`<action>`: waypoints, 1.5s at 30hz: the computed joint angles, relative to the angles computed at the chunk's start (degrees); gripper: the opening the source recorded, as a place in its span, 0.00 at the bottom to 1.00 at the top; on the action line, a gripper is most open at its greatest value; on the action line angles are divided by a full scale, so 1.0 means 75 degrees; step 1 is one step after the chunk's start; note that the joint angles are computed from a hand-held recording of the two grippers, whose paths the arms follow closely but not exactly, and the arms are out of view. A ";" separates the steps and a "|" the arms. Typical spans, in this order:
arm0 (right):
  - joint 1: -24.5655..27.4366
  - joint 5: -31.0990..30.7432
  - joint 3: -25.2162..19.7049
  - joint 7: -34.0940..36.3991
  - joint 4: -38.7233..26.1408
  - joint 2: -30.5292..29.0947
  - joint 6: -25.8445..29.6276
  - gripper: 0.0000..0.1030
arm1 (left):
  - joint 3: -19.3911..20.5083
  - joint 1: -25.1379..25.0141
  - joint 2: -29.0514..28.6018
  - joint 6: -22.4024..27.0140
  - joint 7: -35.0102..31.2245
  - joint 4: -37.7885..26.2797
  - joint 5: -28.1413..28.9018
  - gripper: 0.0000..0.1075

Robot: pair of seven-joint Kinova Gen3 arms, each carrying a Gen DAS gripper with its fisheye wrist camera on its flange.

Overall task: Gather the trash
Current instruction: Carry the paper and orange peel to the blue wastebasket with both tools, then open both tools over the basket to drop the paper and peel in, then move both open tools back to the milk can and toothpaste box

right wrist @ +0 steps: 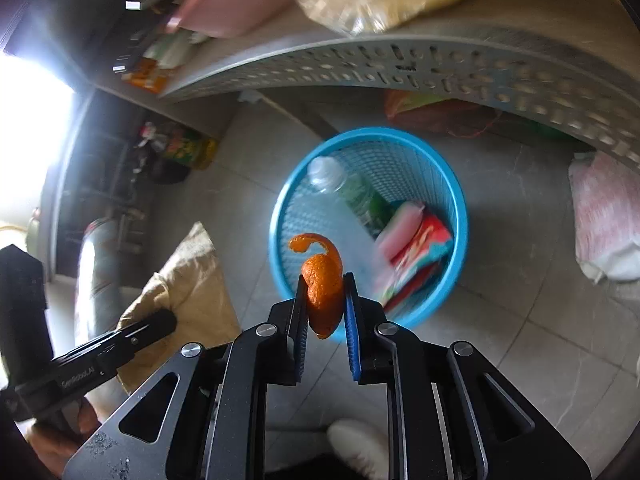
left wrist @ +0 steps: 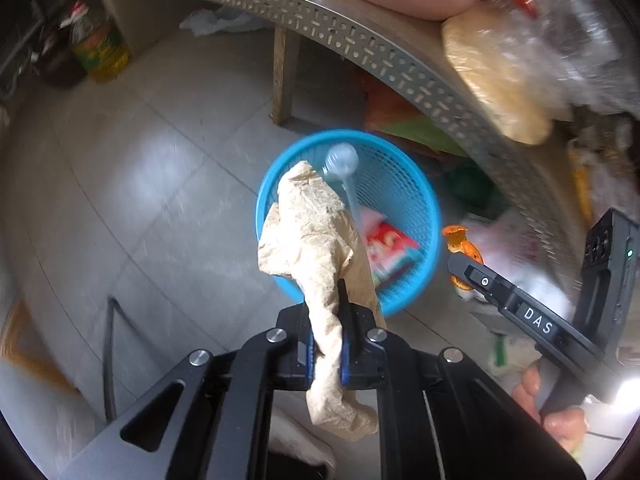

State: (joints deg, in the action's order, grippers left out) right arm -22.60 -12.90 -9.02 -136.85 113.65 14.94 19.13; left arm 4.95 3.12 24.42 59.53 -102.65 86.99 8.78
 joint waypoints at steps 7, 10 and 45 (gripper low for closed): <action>-0.0258 0.0450 0.0453 -0.0270 -0.0288 0.0860 -0.0165 0.52 | -0.0499 0.0943 0.0743 -0.0714 0.0465 -0.0206 -0.0716 0.32; -0.0313 0.0509 0.0454 -0.0430 -0.0006 0.0698 -0.0356 0.53 | -0.0891 0.1083 0.0597 -0.0913 0.0147 -0.0007 -0.0121 0.50; -0.3146 0.3950 -0.1336 -0.3658 -0.2118 -0.1841 0.1848 0.72 | -0.7941 -0.3062 -0.6238 0.2864 -0.7413 0.2257 0.3686 0.73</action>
